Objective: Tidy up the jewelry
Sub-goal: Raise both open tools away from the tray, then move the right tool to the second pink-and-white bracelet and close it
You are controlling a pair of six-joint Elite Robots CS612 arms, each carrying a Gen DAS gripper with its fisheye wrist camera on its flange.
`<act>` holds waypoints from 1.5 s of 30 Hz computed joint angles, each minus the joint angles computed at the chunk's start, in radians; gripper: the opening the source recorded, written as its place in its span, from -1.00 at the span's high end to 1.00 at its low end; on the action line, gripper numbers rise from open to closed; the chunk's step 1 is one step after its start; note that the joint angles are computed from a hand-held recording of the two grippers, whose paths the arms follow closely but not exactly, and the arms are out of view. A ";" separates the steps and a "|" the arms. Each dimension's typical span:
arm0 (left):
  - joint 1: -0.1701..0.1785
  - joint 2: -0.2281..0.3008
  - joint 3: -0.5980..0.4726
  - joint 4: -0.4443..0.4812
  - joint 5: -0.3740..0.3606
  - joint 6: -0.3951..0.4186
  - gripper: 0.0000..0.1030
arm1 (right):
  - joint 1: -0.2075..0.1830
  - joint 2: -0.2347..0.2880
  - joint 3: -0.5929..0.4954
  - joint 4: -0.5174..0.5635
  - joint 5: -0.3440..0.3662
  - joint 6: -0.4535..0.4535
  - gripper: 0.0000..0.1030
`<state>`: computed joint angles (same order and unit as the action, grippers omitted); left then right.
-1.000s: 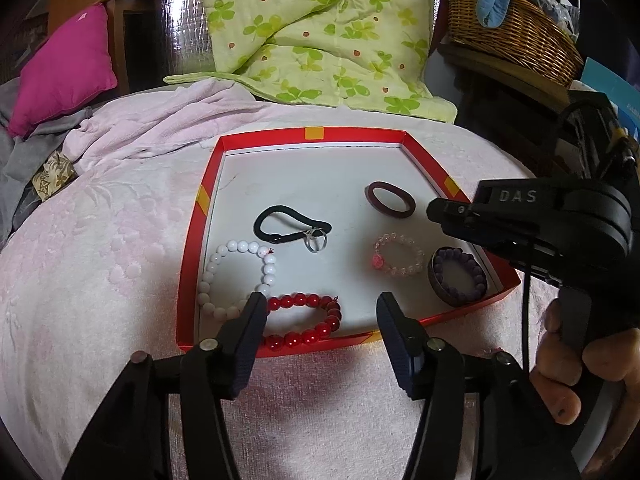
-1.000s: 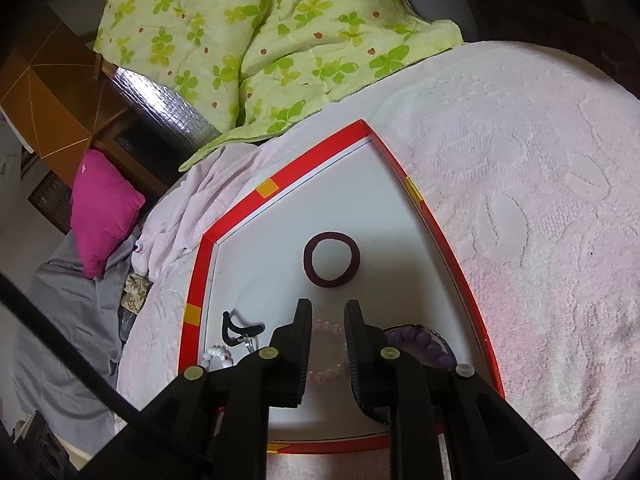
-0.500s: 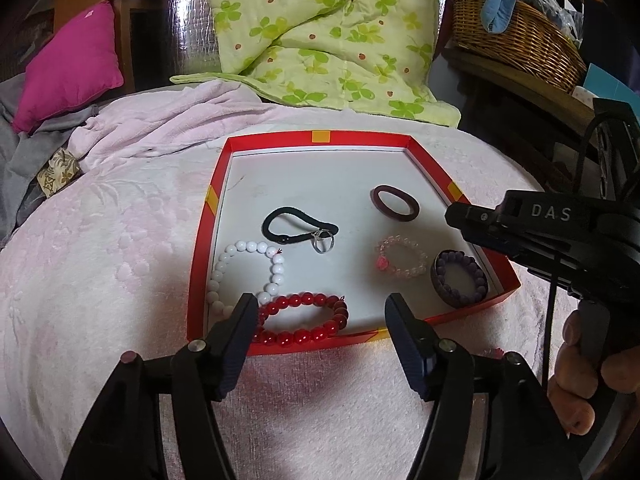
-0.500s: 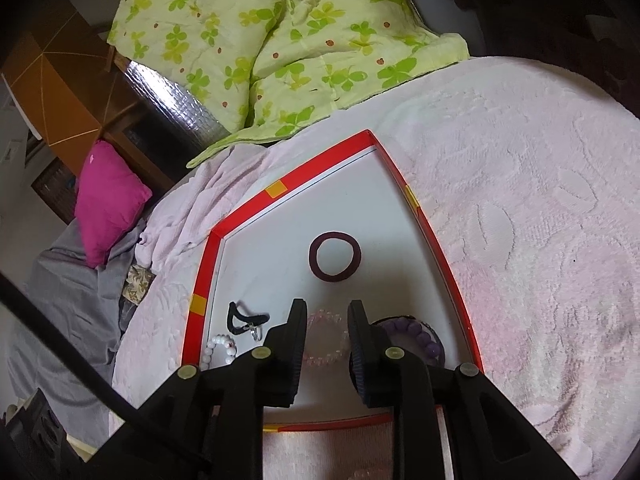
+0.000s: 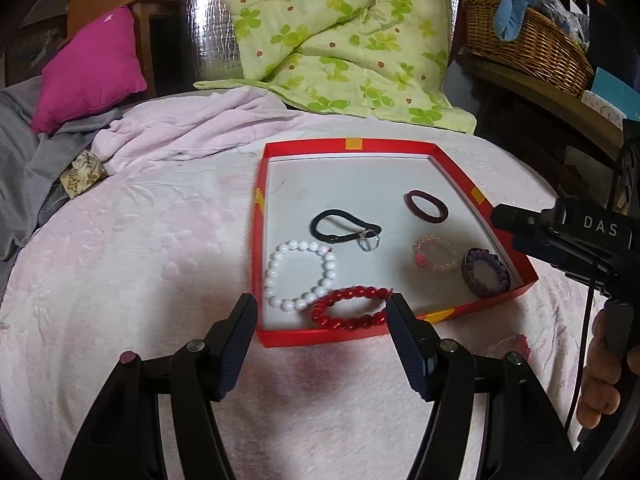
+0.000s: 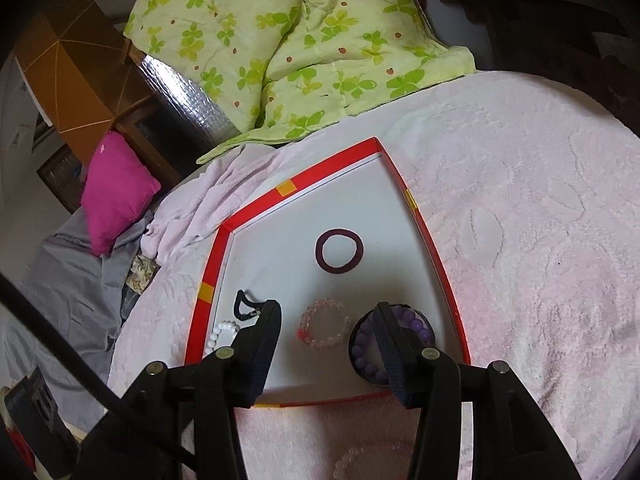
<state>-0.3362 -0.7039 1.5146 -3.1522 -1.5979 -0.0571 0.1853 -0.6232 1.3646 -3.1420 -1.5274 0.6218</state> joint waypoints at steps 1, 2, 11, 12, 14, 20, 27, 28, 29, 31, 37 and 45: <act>0.001 -0.002 0.003 -0.003 0.001 0.003 -0.31 | 0.001 -0.003 0.004 0.001 -0.002 -0.003 0.00; 0.002 -0.005 0.011 -0.008 0.002 0.008 -0.31 | 0.001 -0.005 0.008 0.002 -0.002 -0.005 0.00; 0.007 -0.034 0.073 -0.048 0.011 0.027 -0.31 | 0.012 -0.035 0.060 -0.031 -0.014 -0.009 0.00; 0.006 -0.037 0.080 -0.053 0.011 0.029 -0.31 | 0.013 -0.040 0.070 -0.039 -0.013 -0.005 0.00; 0.006 -0.042 0.093 -0.063 0.013 0.037 -0.31 | 0.016 -0.051 0.089 -0.057 -0.015 0.002 0.00; 0.004 -0.052 0.125 -0.081 0.037 0.074 -0.31 | 0.025 -0.088 0.159 -0.095 -0.034 -0.001 0.00; 0.010 -0.062 0.153 -0.086 0.041 0.104 -0.31 | 0.021 -0.135 0.258 -0.134 -0.027 0.030 0.00; 0.011 -0.063 0.157 -0.085 0.040 0.111 -0.31 | 0.019 -0.138 0.266 -0.135 -0.023 0.033 0.01; 0.011 -0.064 0.159 -0.084 0.039 0.115 -0.31 | 0.017 -0.142 0.275 -0.134 -0.014 0.038 0.01; 0.012 -0.065 0.163 -0.080 0.034 0.121 -0.31 | 0.013 -0.145 0.287 -0.126 0.001 0.046 0.00; 0.011 -0.067 0.159 -0.052 -0.001 0.126 -0.31 | 0.007 -0.135 0.266 -0.034 0.054 0.030 0.01; -0.006 -0.071 0.165 -0.042 -0.010 0.161 -0.31 | 0.024 -0.109 0.202 0.097 -0.004 0.007 0.16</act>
